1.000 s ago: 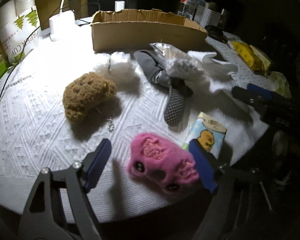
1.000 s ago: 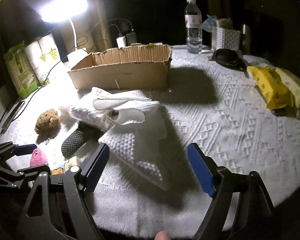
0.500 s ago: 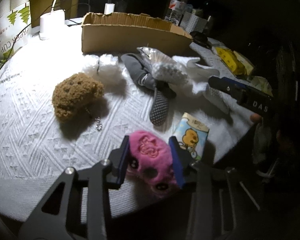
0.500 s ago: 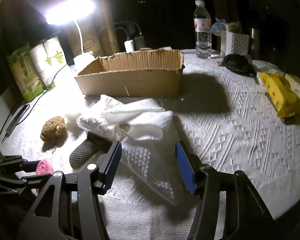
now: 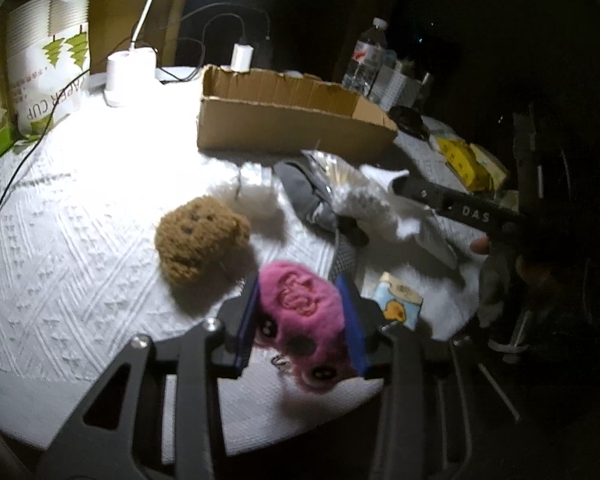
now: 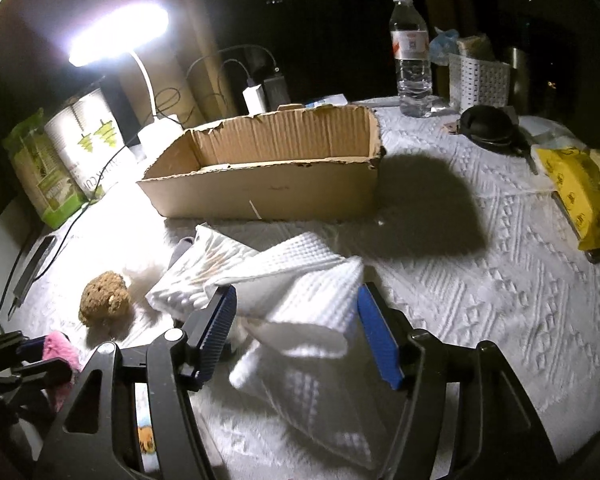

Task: Organize soft objects
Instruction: 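Carry the pink plush toy into the box with the left tool while the right tool carries white tissue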

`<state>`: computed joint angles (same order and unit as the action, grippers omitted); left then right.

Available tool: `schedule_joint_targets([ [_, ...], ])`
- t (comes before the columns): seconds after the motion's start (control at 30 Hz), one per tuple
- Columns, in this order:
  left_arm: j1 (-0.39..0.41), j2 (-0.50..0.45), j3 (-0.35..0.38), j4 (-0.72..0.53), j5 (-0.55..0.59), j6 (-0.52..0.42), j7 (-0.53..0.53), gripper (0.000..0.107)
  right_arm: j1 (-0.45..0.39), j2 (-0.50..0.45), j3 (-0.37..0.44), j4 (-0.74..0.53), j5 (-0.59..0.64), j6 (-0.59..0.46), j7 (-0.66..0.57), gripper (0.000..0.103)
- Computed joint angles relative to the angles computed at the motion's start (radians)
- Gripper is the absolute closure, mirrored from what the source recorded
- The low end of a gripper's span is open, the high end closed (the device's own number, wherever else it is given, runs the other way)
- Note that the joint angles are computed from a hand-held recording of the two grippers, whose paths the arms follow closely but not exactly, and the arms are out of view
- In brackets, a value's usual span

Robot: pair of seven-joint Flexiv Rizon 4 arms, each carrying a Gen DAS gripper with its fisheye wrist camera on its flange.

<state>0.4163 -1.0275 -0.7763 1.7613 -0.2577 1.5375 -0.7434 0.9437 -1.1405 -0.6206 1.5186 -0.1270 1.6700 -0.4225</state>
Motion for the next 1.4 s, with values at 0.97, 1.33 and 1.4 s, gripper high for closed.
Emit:
schedule_joint_targets([
  [0.97, -0.084, -0.026, -0.023, -0.213, -0.057, -0.034, 0.096, 0.068, 0.125, 0.001, -0.244, 0.024, 0.140, 0.079, -0.137, 0.097],
  [1.33, -0.241, -0.047, 0.068, -0.411, -0.137, -0.090, 0.153, 0.068, 0.019, -0.006, -0.180, -0.068, 0.154, 0.110, -0.225, 0.097],
  [1.4, -0.280, -0.054, 0.099, -0.457, -0.158, -0.108, 0.156, 0.068, -0.004, -0.006, -0.161, -0.083, 0.155, 0.116, -0.242, 0.097],
])
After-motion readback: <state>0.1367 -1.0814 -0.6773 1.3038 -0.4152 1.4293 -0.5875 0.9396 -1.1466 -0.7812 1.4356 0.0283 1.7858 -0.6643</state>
